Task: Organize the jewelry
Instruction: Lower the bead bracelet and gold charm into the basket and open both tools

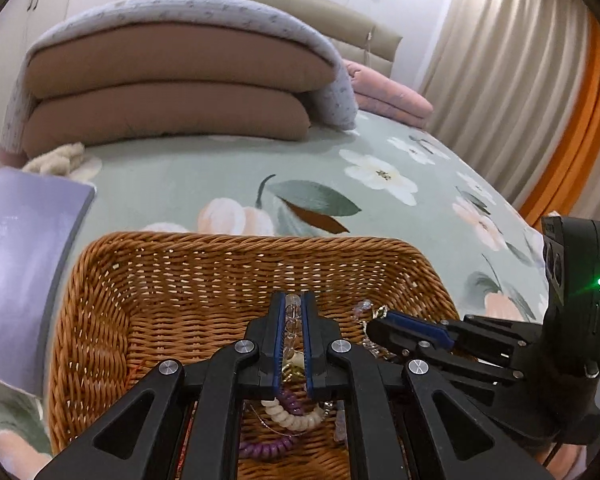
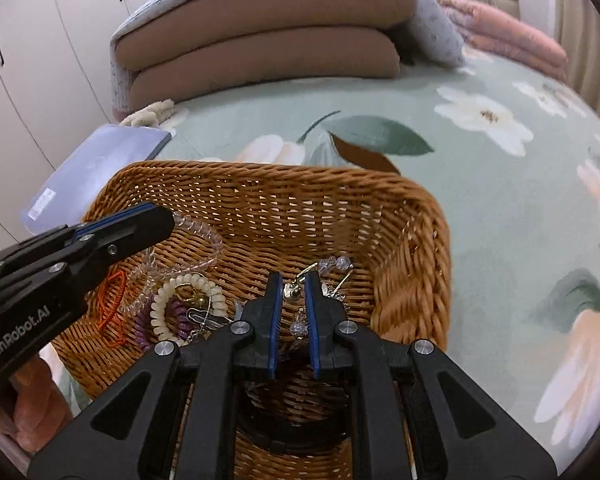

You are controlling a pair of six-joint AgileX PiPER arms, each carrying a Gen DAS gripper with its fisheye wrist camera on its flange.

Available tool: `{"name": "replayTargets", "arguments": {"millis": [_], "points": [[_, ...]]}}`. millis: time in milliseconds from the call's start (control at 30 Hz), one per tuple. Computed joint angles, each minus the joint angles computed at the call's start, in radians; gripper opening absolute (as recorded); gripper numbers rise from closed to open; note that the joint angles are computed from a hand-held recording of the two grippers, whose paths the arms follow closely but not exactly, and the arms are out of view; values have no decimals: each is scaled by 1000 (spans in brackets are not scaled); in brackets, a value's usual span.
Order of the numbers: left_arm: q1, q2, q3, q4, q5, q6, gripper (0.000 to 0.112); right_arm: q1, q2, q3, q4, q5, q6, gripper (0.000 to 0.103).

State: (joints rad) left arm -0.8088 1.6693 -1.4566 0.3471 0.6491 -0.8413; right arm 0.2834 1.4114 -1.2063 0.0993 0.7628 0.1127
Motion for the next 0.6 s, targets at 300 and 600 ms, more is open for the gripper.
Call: {"name": "replayTargets", "arguments": {"millis": [300,600], "points": [[-7,-89,71,9,-38,-33,63,-123,-65,53,331,-3,-247,20],[-342,-361,243,439,136,-461,72,-165,-385,195,363,59,-242,90]]}}
